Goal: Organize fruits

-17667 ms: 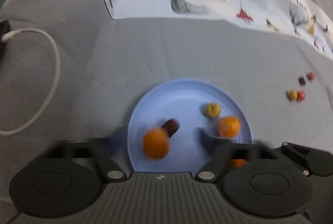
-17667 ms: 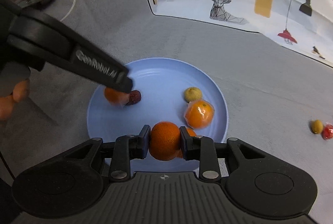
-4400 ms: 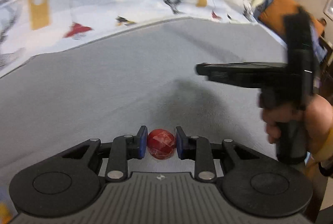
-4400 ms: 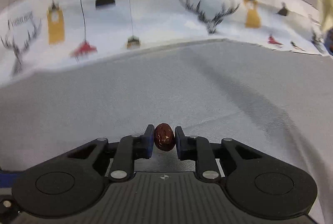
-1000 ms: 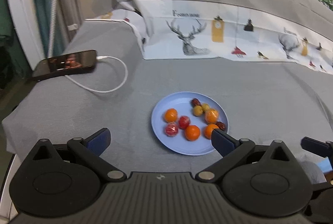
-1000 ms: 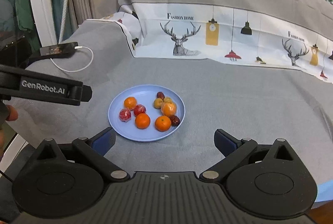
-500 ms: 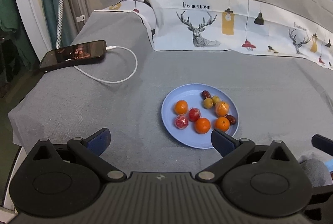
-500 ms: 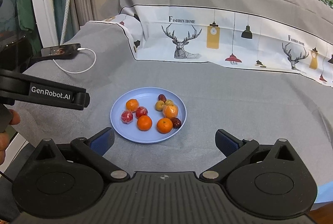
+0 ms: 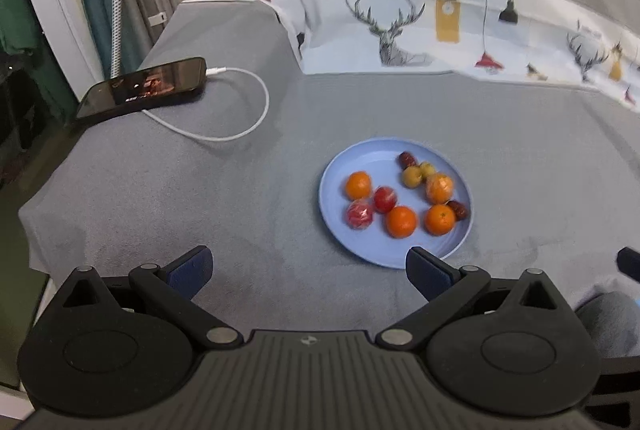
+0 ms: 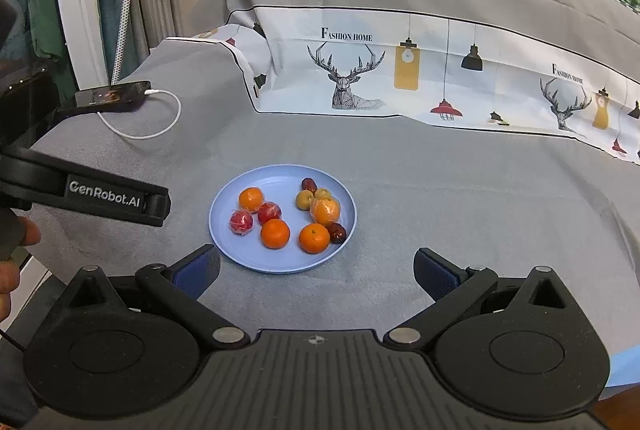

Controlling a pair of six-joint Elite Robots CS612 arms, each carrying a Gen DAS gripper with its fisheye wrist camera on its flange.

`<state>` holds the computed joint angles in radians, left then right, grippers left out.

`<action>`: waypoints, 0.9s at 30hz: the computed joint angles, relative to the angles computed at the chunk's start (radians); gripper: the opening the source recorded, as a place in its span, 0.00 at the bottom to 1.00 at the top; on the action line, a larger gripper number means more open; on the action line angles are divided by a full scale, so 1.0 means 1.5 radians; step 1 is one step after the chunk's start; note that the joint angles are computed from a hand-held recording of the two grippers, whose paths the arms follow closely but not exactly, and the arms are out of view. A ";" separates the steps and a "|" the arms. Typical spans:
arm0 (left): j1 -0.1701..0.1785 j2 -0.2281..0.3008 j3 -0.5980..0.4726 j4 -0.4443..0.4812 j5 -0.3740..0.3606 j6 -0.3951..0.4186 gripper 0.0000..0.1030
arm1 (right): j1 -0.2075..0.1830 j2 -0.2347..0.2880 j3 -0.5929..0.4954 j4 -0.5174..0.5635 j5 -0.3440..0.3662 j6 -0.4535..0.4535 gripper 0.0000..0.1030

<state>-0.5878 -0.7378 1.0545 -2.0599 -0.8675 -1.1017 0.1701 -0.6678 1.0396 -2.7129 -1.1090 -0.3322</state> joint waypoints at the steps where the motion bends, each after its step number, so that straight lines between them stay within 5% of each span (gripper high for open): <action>1: 0.000 0.001 -0.003 0.006 -0.002 0.010 1.00 | 0.000 0.000 0.000 0.001 -0.001 0.000 0.99; 7: 0.001 -0.011 0.034 -0.076 -0.008 0.020 1.00 | 0.000 0.001 -0.003 0.003 -0.005 0.004 0.99; 27: -0.001 -0.004 0.014 -0.029 0.004 0.029 1.00 | 0.004 0.002 -0.005 0.001 -0.013 0.009 0.99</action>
<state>-0.5900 -0.7437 1.0752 -2.1030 -0.8618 -1.0582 0.1761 -0.6641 1.0322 -2.7113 -1.1288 -0.3191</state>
